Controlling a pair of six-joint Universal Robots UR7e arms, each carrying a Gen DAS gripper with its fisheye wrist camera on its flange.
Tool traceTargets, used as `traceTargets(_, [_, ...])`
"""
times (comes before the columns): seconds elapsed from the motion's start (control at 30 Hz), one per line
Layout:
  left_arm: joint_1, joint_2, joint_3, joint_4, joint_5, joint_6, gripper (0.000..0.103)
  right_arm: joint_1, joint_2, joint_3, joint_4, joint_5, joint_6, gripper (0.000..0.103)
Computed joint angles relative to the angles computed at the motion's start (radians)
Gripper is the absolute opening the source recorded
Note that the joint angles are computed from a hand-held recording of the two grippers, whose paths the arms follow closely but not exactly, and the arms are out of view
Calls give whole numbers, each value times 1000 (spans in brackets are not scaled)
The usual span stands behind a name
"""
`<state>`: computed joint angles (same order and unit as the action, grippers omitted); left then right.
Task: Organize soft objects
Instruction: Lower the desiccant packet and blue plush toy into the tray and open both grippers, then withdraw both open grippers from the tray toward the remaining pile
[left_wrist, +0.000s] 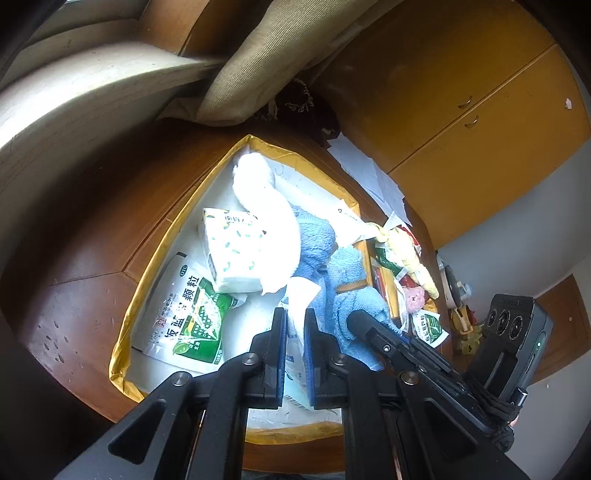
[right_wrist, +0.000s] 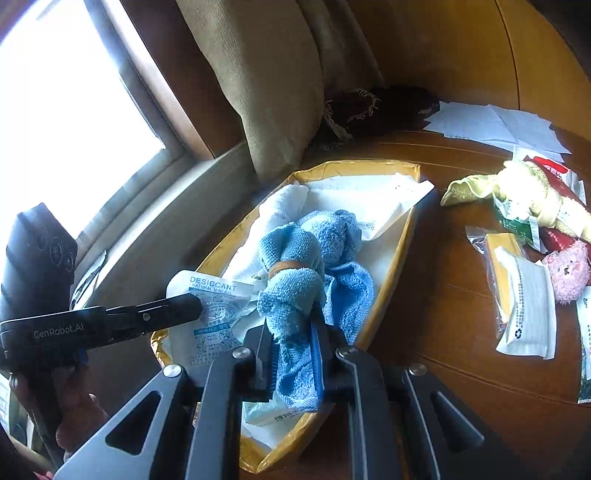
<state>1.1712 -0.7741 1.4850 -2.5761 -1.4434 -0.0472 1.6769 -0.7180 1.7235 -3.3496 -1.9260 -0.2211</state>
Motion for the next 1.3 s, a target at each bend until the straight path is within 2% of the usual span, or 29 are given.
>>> traceTargets(0.1, [6,6,-10,19,18,-14,7,7,22,-20,13,-35,-9,15])
traceTargets(0.2, [1,2,-5,26,54,-27,9,4,27,-28,36,-33,3,17])
traceTargets(0.23, [-7,1,2,15,84,-21,10,5,30,-30,43,-31,8,17])
traceTargets(0.3, [-34,2,32,-38,199,5,15,6,33,-33,41,-34,-3,17])
traceTargets(0.33, [-53,6,53,-84,277,25,18,7,31,-30,36,-35,-7,18])
traceTargets(0.37, [-68,12,68,-123,339,48,30,5,28,-26,30,-30,-9,23])
traceTargets(0.4, [-80,15,81,-154,381,64,42,3,22,-20,25,-24,-6,30])
traceTargets(0.43, [-85,17,86,-168,394,72,47,0,14,-10,16,-9,-3,31])
traceTargets(0.53, [-100,14,103,-199,389,96,50,-7,-17,24,-2,31,5,38])
traceTargets(0.63, [-127,3,153,-309,383,136,50,-11,-49,72,-59,52,-10,44])
traceTargets(0.67, [-137,1,167,-340,373,143,54,-15,-63,94,-81,63,-8,48])
traceTargets(0.7, [-144,-2,177,-359,353,148,60,-20,-79,116,-99,75,-5,52])
traceTargets(0.83, [-177,-3,193,-360,245,184,65,-48,-153,217,-179,94,-5,57])
traceTargets(0.87, [-187,1,192,-352,223,192,66,-56,-170,243,-206,91,-7,60])
traceTargets(1.0, [-218,35,169,-293,159,196,69,-99,-244,336,-294,63,16,61])
traceTargets(1.1, [-240,77,138,-251,151,199,69,-128,-291,383,-362,41,15,61])
traceTargets(1.17, [-252,109,108,-213,155,202,69,-142,-307,401,-417,-3,20,61])
traceTargets(1.3, [-263,173,38,-144,169,179,69,-173,-329,397,-451,-66,47,61])
